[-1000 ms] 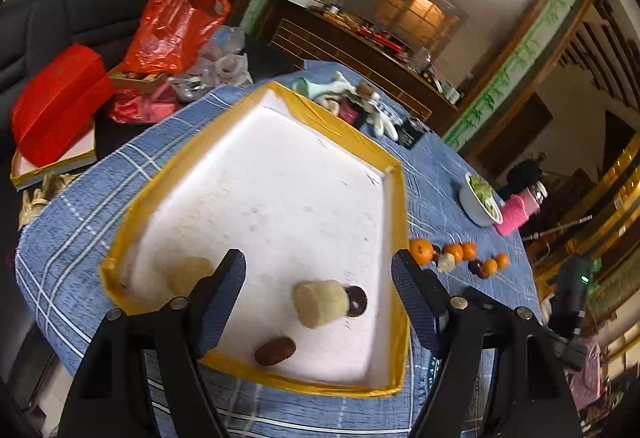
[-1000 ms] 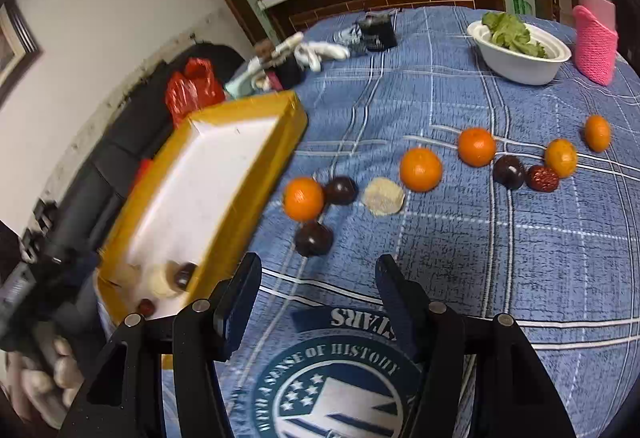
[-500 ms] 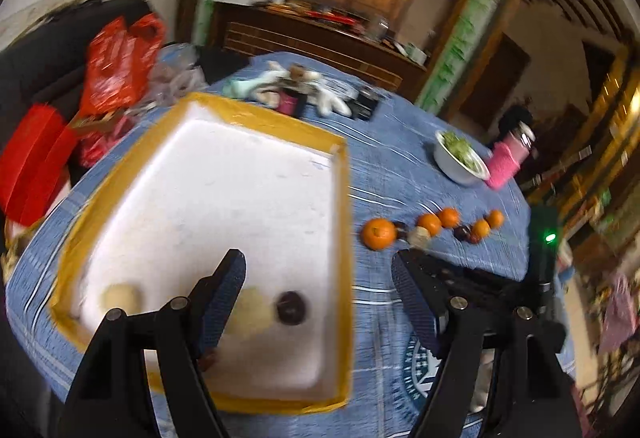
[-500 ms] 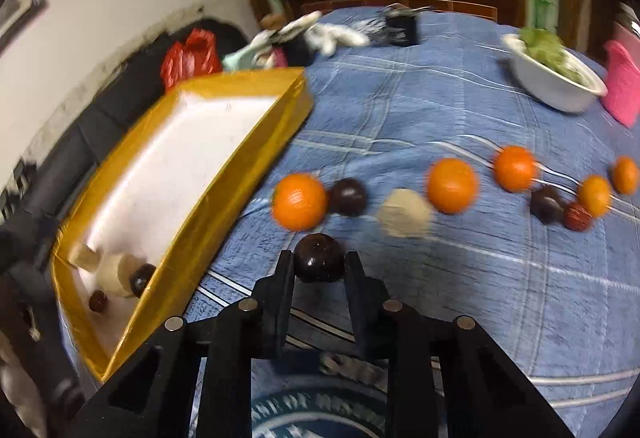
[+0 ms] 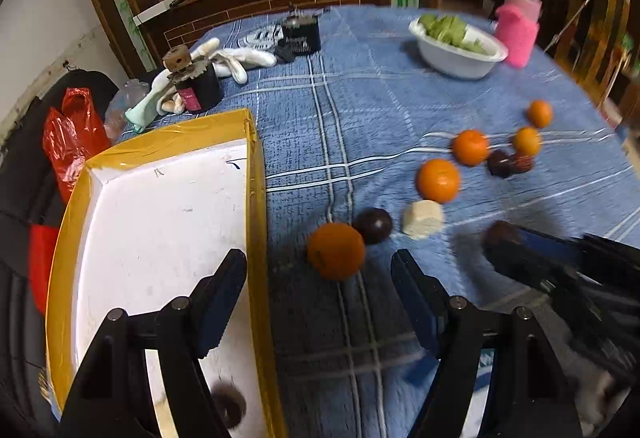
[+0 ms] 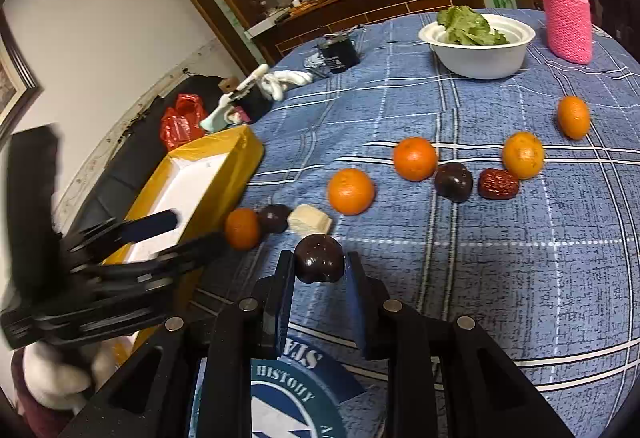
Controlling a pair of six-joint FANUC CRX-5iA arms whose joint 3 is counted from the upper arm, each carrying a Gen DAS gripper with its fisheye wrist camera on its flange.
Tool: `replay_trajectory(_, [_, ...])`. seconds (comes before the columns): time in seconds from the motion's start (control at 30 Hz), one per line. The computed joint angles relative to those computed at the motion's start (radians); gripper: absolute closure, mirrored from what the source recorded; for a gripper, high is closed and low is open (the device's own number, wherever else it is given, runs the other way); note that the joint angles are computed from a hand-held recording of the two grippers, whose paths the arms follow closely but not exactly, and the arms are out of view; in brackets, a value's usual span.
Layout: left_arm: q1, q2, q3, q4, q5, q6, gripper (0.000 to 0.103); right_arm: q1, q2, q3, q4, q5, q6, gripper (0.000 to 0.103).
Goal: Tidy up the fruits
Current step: 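Grasp another dark plum with the right tool while the left tool grasps a yam slice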
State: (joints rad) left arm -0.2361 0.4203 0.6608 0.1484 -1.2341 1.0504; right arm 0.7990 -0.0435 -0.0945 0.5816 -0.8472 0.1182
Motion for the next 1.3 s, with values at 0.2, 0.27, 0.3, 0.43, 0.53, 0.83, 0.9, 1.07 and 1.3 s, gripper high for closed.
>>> replay_trajectory(0.2, [-0.056, 0.009, 0.023, -0.156, 0.011, 0.041, 0.039, 0.006, 0.001, 0.002, 0.011, 0.001, -0.002, 0.075])
replay_trajectory(0.27, [-0.050, -0.013, -0.004, -0.154, 0.037, 0.048, 0.055, 0.007, 0.000, 0.000, 0.017, -0.010, -0.011, 0.075])
replay_trajectory(0.3, [-0.043, -0.018, -0.010, -0.140, 0.041, 0.053, 0.073, 0.007, -0.004, -0.004, 0.018, -0.009, -0.016, 0.075])
replay_trajectory(0.43, [0.034, -0.027, -0.026, 0.031, -0.007, 0.063, 0.083, 0.006, -0.007, -0.015, 0.041, -0.018, -0.043, 0.075])
replay_trajectory(0.53, [0.100, -0.089, -0.114, 0.145, 0.032, 0.050, 0.103, 0.007, -0.008, -0.022, 0.047, -0.023, -0.055, 0.075])
replay_trajectory(0.83, [0.252, -0.196, -0.267, 0.378, 0.056, -0.056, 0.090, 0.019, 0.030, 0.019, 0.025, -0.067, -0.010, 0.075])
replay_trajectory(0.9, [0.224, -0.189, -0.263, 0.360, 0.049, -0.080, 0.067, 0.024, 0.037, 0.026, 0.021, -0.081, -0.012, 0.075])
replay_trajectory(1.07, [0.107, -0.155, -0.237, 0.297, 0.046, -0.174, 0.059, 0.028, -0.018, -0.047, 0.087, -0.062, -0.132, 0.075])
replay_trajectory(1.3, [-0.032, -0.002, -0.051, 0.158, 0.002, -0.096, 0.060, 0.003, -0.110, -0.154, 0.148, 0.011, -0.282, 0.074])
